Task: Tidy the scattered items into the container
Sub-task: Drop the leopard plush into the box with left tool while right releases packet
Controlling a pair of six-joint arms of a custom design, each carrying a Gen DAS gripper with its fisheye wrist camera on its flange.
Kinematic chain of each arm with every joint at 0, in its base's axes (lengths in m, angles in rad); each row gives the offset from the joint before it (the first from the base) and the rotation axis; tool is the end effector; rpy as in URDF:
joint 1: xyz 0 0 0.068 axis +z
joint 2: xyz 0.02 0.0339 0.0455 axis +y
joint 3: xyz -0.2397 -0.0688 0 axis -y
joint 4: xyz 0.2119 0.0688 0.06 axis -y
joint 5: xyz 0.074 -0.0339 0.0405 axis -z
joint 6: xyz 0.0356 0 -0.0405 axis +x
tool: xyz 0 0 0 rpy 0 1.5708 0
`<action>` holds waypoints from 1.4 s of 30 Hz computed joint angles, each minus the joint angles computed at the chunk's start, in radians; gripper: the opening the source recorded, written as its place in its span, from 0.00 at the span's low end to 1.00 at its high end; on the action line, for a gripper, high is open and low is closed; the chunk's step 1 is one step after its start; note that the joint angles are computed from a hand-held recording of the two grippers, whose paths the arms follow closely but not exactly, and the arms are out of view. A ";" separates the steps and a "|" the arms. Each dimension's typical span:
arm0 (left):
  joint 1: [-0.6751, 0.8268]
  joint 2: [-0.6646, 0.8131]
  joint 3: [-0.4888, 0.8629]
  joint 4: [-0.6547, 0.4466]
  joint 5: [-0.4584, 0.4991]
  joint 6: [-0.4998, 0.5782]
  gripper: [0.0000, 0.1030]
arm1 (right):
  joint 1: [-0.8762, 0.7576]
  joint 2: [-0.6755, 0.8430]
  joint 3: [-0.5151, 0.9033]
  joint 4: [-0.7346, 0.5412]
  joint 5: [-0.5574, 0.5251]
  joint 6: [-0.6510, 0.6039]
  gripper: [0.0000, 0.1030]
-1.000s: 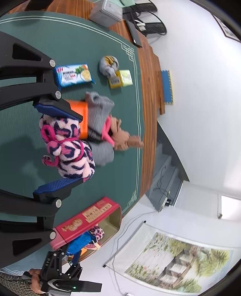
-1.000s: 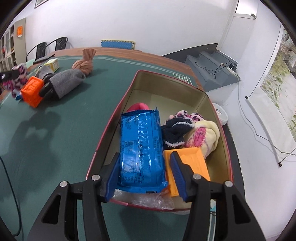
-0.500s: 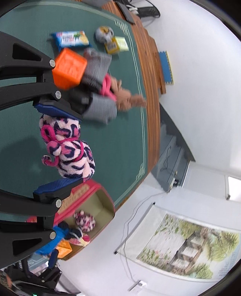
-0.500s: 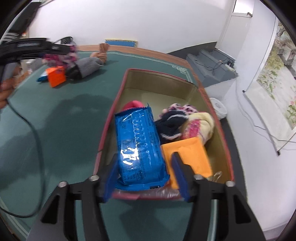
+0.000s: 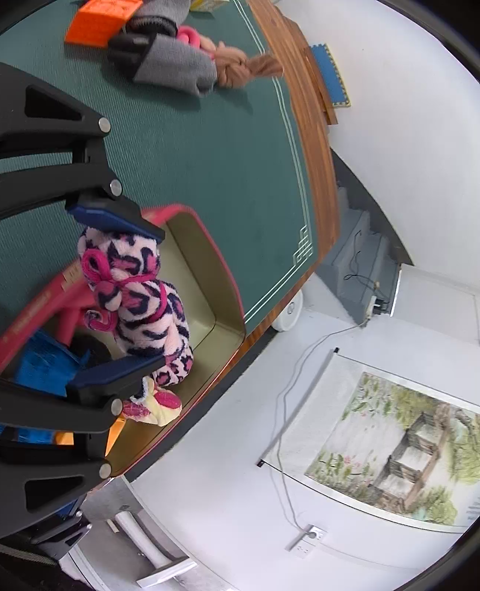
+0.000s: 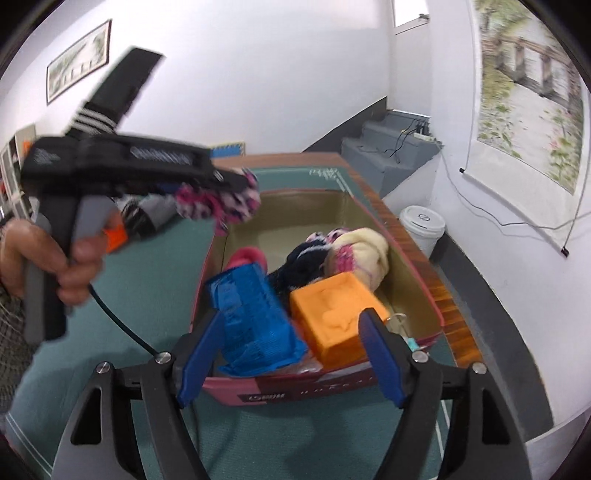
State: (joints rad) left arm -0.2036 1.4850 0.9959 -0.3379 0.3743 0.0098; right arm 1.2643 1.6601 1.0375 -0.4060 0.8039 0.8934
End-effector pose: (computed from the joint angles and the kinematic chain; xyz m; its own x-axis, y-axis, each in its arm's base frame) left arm 0.2787 -0.0708 0.2269 -0.7165 0.1572 -0.6797 0.4377 0.8600 -0.2624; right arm 0.1148 0.2777 0.1929 -0.5901 -0.0727 -0.8040 -0.1430 0.9896 0.0155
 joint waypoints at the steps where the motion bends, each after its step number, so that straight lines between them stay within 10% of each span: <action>1: -0.017 0.018 0.010 0.001 -0.010 -0.009 0.62 | -0.001 -0.008 -0.009 0.010 0.006 0.003 0.76; 24: 0.088 0.001 -0.007 -0.075 0.028 0.011 0.79 | -0.004 0.029 0.047 0.050 0.027 -0.006 0.78; 42: 0.432 -0.045 -0.022 -0.188 0.183 0.233 0.83 | -0.147 0.411 0.540 -0.392 -0.020 0.035 0.82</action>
